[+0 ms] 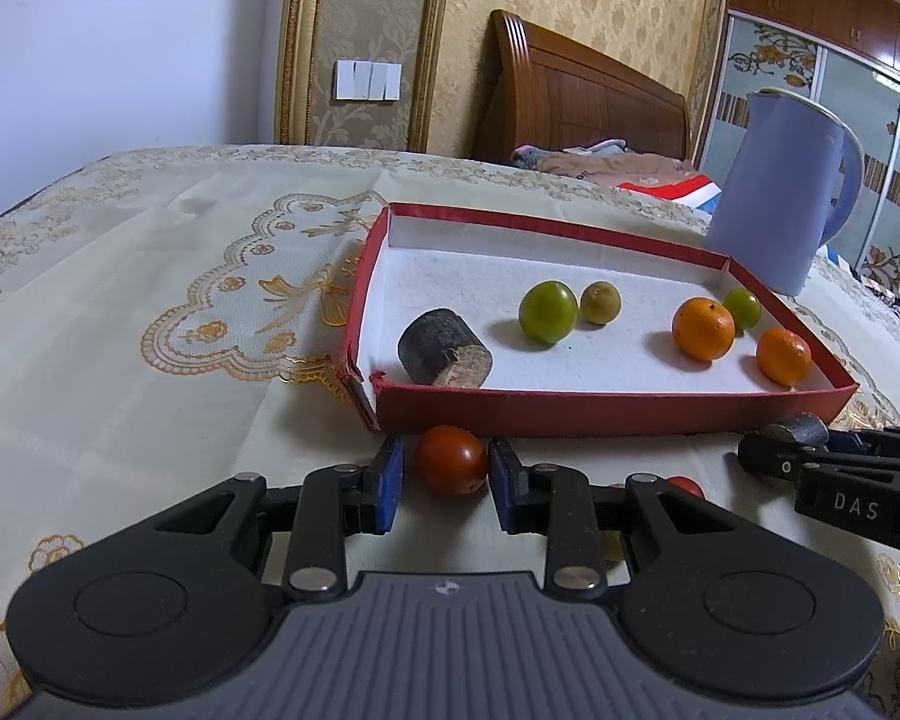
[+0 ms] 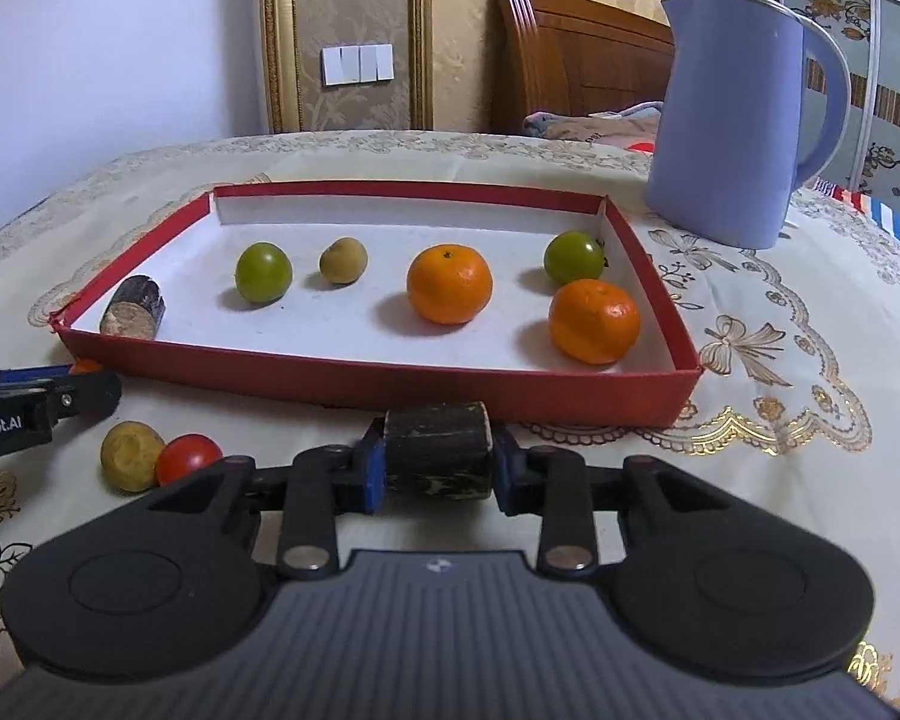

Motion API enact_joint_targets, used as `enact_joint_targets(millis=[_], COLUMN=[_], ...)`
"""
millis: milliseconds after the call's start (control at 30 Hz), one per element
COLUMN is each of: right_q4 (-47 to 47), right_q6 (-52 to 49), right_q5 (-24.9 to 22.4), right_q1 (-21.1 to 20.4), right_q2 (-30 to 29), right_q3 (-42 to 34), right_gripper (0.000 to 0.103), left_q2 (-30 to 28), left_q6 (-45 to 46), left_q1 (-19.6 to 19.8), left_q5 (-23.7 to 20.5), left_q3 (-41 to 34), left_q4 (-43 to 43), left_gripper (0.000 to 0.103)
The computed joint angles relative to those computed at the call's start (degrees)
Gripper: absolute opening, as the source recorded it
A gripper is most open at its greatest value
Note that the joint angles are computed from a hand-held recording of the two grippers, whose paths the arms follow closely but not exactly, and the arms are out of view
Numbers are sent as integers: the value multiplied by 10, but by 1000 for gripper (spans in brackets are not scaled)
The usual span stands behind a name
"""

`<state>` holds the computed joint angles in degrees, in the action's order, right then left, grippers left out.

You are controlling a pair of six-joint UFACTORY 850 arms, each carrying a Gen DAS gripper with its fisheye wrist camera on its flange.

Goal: Organize fruits
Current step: 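Grasp the sugarcane piece with the right gripper while the left grasps the red tomato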

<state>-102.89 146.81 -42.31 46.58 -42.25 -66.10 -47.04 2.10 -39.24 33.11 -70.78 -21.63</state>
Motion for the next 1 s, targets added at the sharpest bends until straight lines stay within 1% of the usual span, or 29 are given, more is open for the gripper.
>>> enact_joint_targets(millis=[167, 200, 433, 600, 667, 733, 833, 933, 967, 1000], right_q4=[-27, -31, -63, -65, -62, -62, -60, -49, -48, -47], right_q6=[32, 40, 86, 75, 64, 58, 49, 28, 28, 24], right_q5=[-8, -12, -48, -68, -69, -68, -65, -49, -41, -29], right_q1=[4, 6, 16, 15, 10, 2, -7, -18, -21, -26], right_q2=[10, 13, 39, 48, 48, 45, 39, 29, 27, 24], right_q3=[18, 23, 56, 58, 51, 43, 30, 13, 10, 5], right_gripper=[32, 32, 32, 32, 32, 32, 32, 32, 32, 32], left_q2=[5, 5, 18, 36, 43, 46, 37, 21, 15, 8], left_q6=[3, 4, 8, 11, 5, 2, 24, 3, 3, 20], left_q1=[-1, -1, -4, -8, -9, -9, -14, -11, -10, -11], left_q5=[2, 1, 8, 23, 23, 16, 8, -23, -34, -40], left_q3=[7, 7, 23, 36, 35, 27, 3, -28, -39, -51], left_q4=[13, 14, 16, 18, 26, 35, 15, 34, 36, 21], left_gripper=[28, 25, 25, 25, 25, 25, 25, 25, 25, 25])
